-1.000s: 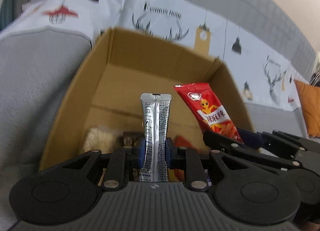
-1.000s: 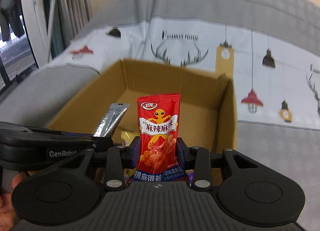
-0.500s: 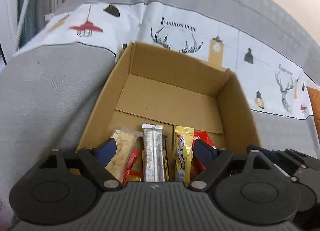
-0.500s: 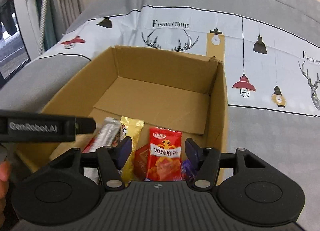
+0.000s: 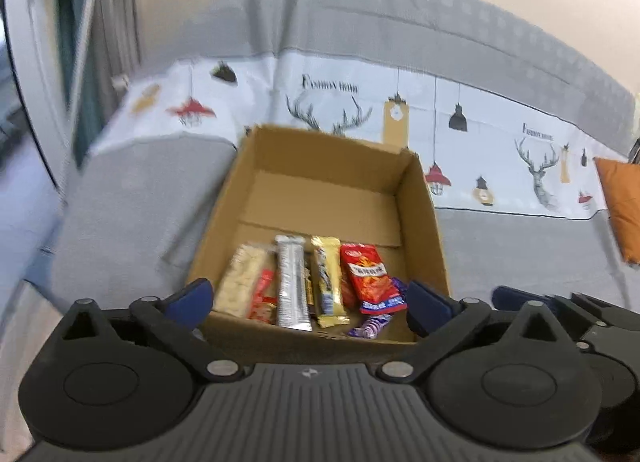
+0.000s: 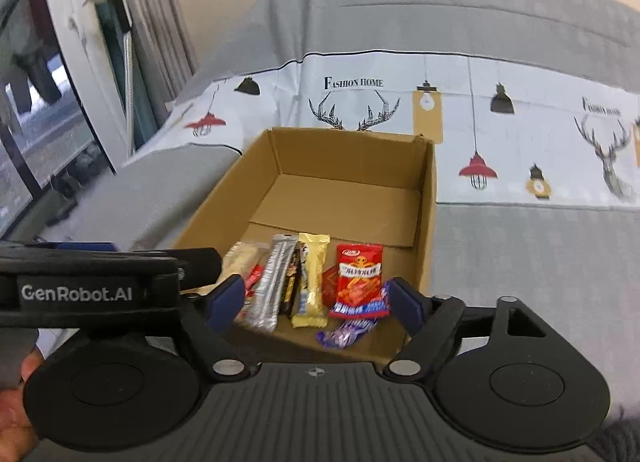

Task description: Organize snacks

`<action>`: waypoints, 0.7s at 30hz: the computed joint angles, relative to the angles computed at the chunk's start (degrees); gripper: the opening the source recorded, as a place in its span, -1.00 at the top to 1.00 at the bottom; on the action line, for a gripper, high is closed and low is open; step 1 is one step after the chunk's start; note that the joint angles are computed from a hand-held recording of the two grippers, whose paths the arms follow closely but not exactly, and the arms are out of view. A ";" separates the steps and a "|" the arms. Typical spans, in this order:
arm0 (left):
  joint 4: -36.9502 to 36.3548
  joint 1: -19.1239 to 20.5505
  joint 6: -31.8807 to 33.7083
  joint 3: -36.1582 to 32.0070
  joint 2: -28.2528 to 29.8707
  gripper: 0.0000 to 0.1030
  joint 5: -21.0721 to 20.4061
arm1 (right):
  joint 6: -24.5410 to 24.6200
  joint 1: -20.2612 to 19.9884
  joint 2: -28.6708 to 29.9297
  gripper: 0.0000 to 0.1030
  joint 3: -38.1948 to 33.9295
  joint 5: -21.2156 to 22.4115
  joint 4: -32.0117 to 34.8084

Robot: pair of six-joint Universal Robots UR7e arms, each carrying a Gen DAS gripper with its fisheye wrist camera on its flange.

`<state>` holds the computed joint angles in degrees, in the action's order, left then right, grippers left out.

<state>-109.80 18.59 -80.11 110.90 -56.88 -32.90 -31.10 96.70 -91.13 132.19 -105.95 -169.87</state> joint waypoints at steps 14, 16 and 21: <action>35.97 -10.72 -18.59 -19.99 3.59 -1.00 -5.74 | 16.19 14.22 -12.40 -0.99 -4.54 -15.25 19.78; 36.81 -11.39 -18.65 -21.31 3.76 -1.00 -6.43 | 18.14 17.10 -13.08 -0.99 -5.76 -19.26 23.28; 38.10 -13.52 -20.19 -22.68 3.73 -1.00 -6.67 | 23.12 20.78 -15.93 -0.99 -7.38 -23.43 29.41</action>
